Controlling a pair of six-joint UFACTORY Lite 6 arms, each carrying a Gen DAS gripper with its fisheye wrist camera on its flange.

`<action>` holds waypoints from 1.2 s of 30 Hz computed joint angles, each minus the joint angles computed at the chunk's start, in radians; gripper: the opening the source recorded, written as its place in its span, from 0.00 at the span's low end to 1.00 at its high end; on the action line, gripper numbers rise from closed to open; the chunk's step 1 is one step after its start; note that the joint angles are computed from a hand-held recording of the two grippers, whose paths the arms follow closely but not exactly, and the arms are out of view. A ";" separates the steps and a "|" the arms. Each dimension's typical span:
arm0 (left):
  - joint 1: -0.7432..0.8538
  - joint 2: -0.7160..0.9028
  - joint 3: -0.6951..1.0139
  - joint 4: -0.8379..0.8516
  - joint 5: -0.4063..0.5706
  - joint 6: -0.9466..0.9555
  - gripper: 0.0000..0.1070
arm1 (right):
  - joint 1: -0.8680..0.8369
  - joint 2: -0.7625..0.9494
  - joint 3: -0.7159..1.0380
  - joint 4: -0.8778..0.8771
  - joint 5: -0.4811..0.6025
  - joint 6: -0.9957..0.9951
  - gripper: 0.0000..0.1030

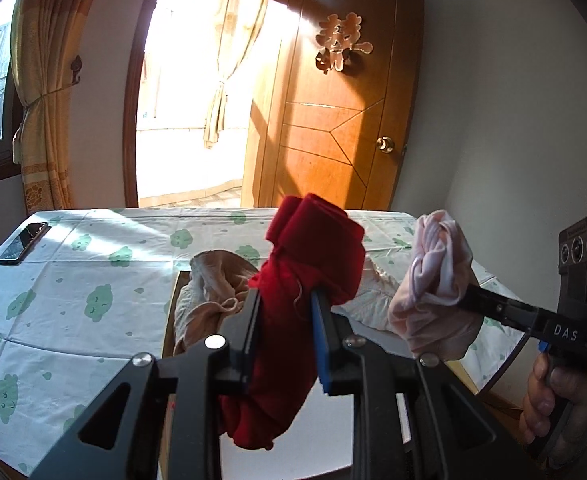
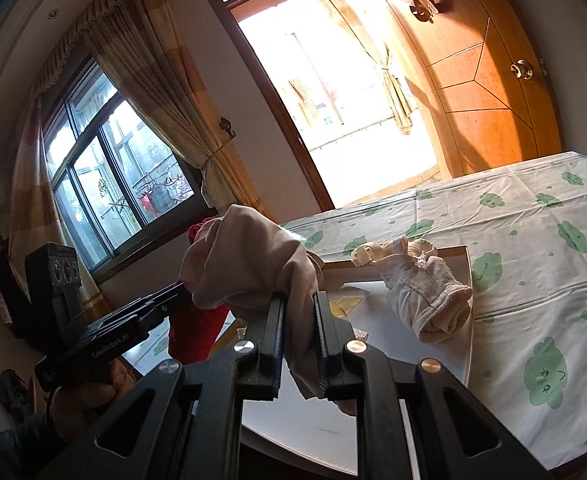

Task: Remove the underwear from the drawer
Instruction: 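Lift both held underwear out of the drawer and carry them over the tray, then lower the red and pink underwear into the tray and open both tools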

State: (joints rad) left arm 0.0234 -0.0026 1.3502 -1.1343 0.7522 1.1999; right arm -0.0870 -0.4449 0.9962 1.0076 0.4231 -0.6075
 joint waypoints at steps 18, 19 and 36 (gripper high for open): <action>-0.122 0.461 0.553 0.245 0.040 -0.483 0.20 | -0.025 0.451 0.436 -0.256 0.088 0.306 0.15; -0.123 0.493 0.591 0.253 0.054 -0.514 0.20 | -0.026 0.477 0.461 -0.264 0.097 0.322 0.15; -0.194 0.911 1.117 0.476 0.151 -0.853 0.22 | 0.026 0.836 0.824 -0.622 0.189 0.678 0.17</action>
State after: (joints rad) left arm -0.1706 0.9080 2.4674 -0.6587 0.9036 0.3469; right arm -0.0614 0.3911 1.8204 0.3857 0.6125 0.0704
